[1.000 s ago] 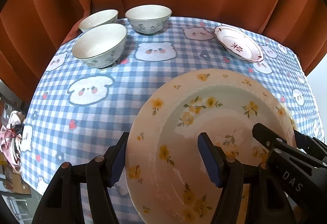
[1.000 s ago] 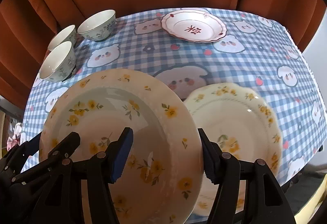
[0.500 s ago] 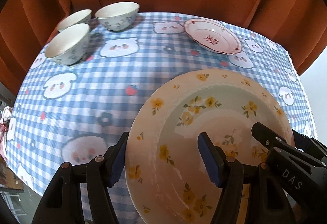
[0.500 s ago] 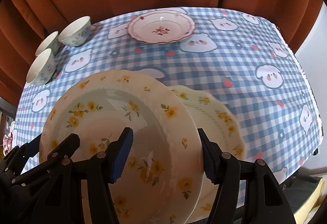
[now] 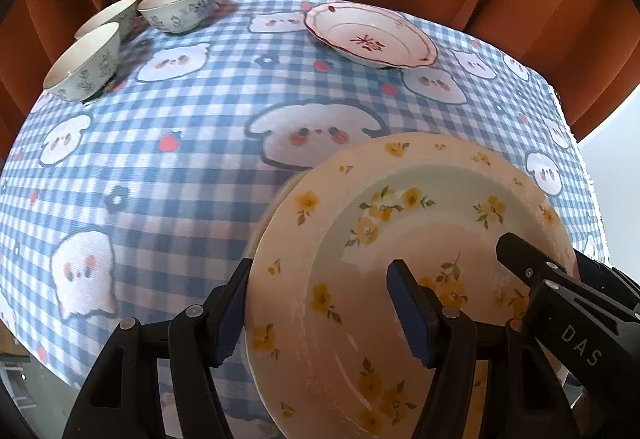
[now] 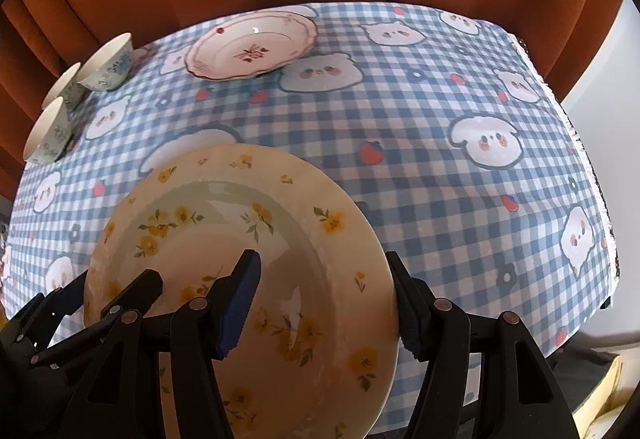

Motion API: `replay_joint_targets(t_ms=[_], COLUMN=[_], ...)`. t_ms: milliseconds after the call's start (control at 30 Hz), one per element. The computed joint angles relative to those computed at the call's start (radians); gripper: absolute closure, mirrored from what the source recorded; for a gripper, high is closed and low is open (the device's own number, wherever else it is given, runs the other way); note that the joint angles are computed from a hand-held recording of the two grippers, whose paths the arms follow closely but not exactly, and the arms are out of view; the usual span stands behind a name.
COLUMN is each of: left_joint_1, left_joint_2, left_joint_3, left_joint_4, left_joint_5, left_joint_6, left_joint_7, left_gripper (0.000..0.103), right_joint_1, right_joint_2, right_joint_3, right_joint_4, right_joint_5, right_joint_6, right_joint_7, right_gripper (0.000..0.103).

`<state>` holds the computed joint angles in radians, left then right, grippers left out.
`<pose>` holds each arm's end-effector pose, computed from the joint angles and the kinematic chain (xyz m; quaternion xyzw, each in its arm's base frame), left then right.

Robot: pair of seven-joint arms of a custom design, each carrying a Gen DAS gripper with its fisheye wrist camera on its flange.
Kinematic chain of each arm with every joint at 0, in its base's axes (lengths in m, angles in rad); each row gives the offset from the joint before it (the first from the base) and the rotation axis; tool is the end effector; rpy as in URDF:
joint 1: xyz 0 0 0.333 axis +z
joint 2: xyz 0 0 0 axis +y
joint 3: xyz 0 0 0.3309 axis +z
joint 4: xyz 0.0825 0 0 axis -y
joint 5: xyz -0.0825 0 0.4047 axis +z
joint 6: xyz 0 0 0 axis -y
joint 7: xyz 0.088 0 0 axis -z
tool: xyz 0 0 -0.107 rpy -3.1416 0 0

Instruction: Organize plates and bowls

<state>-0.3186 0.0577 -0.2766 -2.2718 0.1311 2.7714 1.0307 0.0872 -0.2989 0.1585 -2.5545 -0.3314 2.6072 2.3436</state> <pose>0.4751 -0.3273 0.3820 -0.6312 0.7432 -0.2087 0.0758 0.4504 0.1204 0.4084 -0.5922 0.7774 -0.1711 0.1255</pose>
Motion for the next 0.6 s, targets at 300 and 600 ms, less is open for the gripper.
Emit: replay_joint_targets(t_ms=[300,600], left_joint_1=[-0.014,-0.038], left_joint_2=[0.045,0.079], left_joint_3=[-0.010,-0.002], left_joint_4=[0.032,0.066], left_joint_5=[0.006,0.091], left_joint_6=[-0.021,-0.043], left_joint_7=[-0.045,-0.115], left_gripper=[0.036,0.036], right_joint_1=[-0.014,-0.029], right_joint_2=[0.008,0.026], right_joint_3=[-0.027,-0.038], right_joint_4=[-0.015,-0.019], right_joint_5=[0.013,0.020], right_joint_6=[0.007,0.013], right_joint_7=[-0.066,-0.091], right_gripper=[0.037,0.037])
